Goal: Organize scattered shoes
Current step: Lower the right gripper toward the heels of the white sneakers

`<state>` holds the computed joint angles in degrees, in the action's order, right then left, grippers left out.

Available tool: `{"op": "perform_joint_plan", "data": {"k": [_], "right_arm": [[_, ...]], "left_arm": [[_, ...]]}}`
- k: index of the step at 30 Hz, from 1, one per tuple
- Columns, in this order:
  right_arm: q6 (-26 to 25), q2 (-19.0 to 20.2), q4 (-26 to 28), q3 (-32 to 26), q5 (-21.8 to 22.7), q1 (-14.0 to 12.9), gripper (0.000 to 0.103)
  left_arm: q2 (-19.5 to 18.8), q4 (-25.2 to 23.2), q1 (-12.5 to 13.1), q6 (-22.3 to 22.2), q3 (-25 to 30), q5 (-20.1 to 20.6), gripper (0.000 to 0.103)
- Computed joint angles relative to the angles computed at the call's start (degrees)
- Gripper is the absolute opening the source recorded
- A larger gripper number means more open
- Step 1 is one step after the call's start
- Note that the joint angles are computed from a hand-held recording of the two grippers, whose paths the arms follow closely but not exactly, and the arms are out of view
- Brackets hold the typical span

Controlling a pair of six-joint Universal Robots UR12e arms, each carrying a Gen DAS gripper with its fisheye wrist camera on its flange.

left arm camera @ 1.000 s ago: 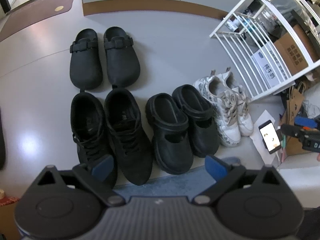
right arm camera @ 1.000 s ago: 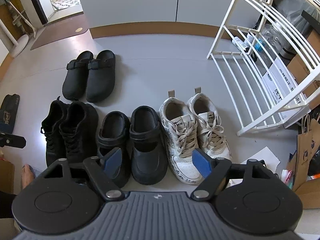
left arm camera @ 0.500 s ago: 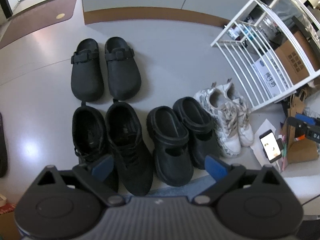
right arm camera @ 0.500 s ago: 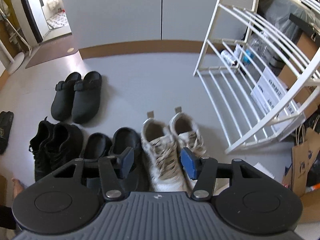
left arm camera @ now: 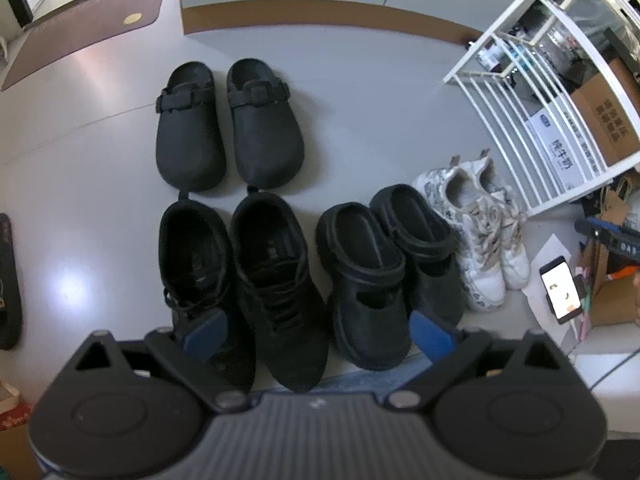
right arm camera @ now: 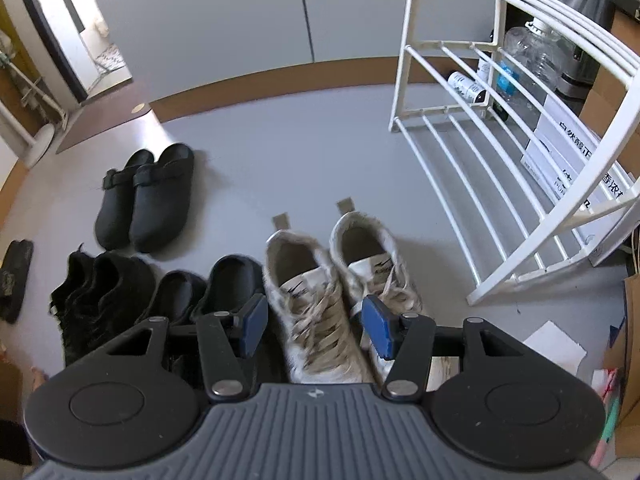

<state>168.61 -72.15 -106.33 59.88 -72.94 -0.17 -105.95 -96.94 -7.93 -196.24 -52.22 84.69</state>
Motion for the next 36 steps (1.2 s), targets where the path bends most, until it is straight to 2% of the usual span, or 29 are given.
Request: {"op": "perform_joint_plan", "data": {"k": [5, 11, 16, 24, 27, 31, 32, 36], "right_arm": [[0.38, 1.38, -4.9, 1.78, 1.26, 0.25, 0.058], [-1.36, 2.65, -7.32, 2.49, 2.69, 0.47, 0.058], [0.29, 3.34, -10.17, 3.69, 4.56, 0.15, 0.057], [-0.93, 3.63, -12.1, 6.0, 5.4, -0.01, 0.057], [1.94, 4.41, -10.69, 5.06, 5.83, 0.06, 0.057], [3.36, 4.62, -14.1, 5.33, 8.02, -0.08, 0.057], [4.01, 4.67, -15.19, 5.54, 8.49, -0.16, 0.057], [2.72, 4.64, -17.73, 6.28, 7.74, 0.02, 0.057]], "left_arm": [[-0.36, -0.46, 0.27, -1.21, -0.18, 0.59, 0.099], [-0.86, -0.26, 0.46, -1.85, 0.02, 0.05, 0.099], [-1.15, -0.78, 0.59, -1.71, -0.03, -0.41, 0.099], [-0.46, -2.17, 1.7, -3.3, -1.86, -0.59, 0.099], [-0.56, -3.21, 2.09, -5.02, -1.73, -0.91, 0.099], [-1.13, -2.57, 2.23, -4.96, -0.68, -2.49, 0.099], [-1.29, -2.43, 2.15, -4.62, -0.4, -2.39, 0.099], [-2.47, -3.02, 1.01, -2.47, 1.25, 2.81, 0.099]]}}
